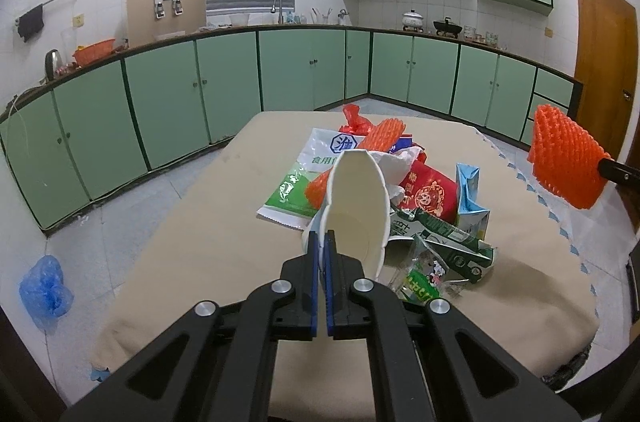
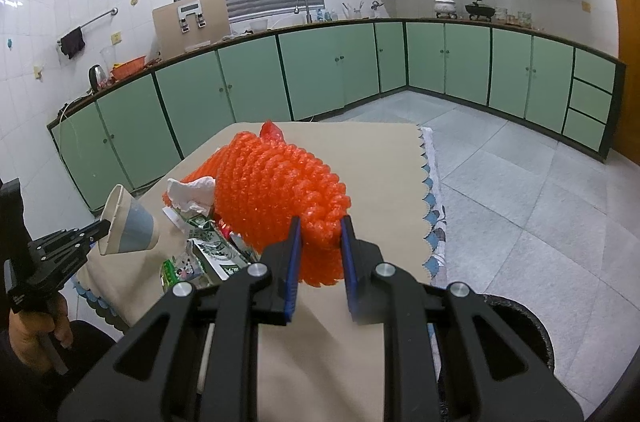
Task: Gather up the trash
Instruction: 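Grasp the white paper cup rim with the left gripper, then carry the cup and net to the black bin and release both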
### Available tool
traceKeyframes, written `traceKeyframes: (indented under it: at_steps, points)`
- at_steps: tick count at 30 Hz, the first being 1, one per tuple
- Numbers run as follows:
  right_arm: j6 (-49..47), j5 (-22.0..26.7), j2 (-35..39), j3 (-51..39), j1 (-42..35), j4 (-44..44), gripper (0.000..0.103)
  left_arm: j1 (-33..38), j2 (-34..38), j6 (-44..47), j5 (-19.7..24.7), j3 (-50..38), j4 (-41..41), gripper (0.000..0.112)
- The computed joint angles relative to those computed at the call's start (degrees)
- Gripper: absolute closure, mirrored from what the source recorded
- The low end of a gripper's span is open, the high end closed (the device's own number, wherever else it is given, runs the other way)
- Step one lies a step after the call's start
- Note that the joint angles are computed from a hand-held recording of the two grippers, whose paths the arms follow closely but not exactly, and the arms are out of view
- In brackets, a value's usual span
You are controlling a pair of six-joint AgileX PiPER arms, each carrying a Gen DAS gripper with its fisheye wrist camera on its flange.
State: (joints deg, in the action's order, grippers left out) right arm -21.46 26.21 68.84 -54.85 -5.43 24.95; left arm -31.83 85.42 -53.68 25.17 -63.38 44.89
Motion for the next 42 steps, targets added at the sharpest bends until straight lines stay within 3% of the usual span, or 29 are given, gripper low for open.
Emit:
traceKeyframes:
  at_steps: [18,32,38,42]
  points:
    - [-3.37,1.43,-2.12,0.62,-4.60,2.95,0.085,-3.67,-1.36,1.33,2.30,-1.71,-0.54,0.109]
    - [-5.88,6.47,-8.07,2.40,-12.04,3.98,0.085,-12.74,0.78,4.53,5.32,-7.80,-2.65,0.109]
    - [-14.97,11.66,-11.05,4.83,-23.87,10.28,0.085,-18.53,5.88,10.49,6.00,-15.12,-7.50,0.109]
    - [-24.57,17.07,-11.39,6.77,-37.07,16.63,0.085,-21.54,11.30,18.25,5.99,-22.46,-14.44,0.109]
